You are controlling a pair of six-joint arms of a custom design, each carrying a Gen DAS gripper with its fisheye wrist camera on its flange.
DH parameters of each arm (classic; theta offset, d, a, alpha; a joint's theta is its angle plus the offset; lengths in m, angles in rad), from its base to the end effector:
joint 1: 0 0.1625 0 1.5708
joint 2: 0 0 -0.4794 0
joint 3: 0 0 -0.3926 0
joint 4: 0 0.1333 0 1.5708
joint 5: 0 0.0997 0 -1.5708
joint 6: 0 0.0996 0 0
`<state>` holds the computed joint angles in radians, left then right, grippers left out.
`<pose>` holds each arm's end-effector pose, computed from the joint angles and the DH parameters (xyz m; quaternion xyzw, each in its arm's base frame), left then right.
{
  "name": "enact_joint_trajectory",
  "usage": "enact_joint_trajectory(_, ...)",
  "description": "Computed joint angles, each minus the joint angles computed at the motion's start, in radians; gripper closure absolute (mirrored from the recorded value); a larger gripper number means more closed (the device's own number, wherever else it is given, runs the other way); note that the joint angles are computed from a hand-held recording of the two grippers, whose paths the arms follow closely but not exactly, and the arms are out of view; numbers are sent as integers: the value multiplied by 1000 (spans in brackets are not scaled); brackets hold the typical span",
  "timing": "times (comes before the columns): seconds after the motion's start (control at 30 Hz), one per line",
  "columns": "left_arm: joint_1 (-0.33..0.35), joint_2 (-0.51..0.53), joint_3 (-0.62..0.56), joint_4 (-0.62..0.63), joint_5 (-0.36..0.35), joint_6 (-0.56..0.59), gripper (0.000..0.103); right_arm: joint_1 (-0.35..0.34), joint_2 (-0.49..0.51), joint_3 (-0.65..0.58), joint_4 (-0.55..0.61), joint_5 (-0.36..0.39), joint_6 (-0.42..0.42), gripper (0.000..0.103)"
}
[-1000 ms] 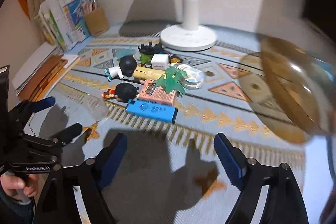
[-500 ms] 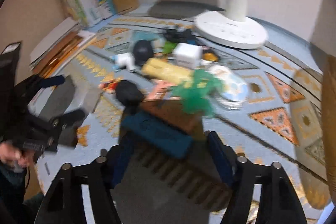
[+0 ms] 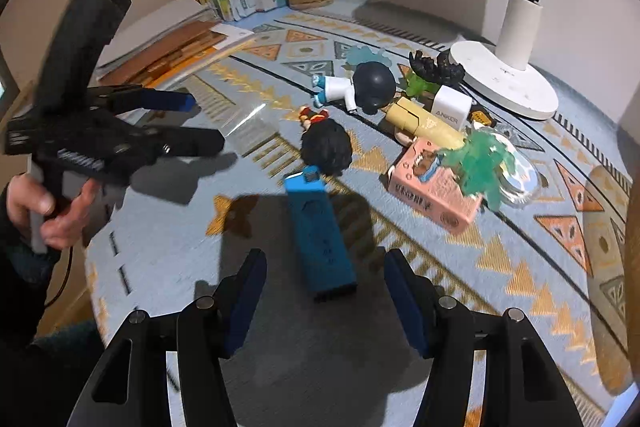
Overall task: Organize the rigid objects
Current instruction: 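Grasp the clear plastic cup with the left tool while the right tool grasps the blue lighter, then carry cup and lighter to the amber glass bowl and open both tools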
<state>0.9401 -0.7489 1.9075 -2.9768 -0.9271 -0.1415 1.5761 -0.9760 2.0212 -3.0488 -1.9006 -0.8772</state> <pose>-0.2124 -0.6183 0.0763 0.1901 0.9228 -0.2266 0.2467 0.1042 -0.5951 0.1762 0.3796 -0.8862 0.1243 0.2348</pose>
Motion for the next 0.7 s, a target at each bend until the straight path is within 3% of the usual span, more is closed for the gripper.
enact_joint_trajectory(0.07, 3, 11, -13, 2, -21, 9, 23, 8, 23, 0, -44, -16, -27, 52)
enact_joint_trajectory(0.13, -6, 24, -19, 5, -6, 18, 30, 13, 33, 3, -65, -7, -44, 65)
enact_joint_trajectory(0.17, -10, 29, -22, 6, -5, 34, 45, 15, 35, 6, -70, -5, -46, 70)
enact_joint_trajectory(0.27, -23, 35, -15, 3, -36, 68, 70, 22, 37, 26, -107, -12, -55, 78)
enact_joint_trajectory(0.43, -40, 18, 25, -37, -76, 85, 70, 16, 4, 69, -112, -8, 21, 79)
enact_joint_trajectory(0.7, -130, -13, 59, -123, -62, 104, 70, -55, -186, 170, -141, 103, 168, 79)
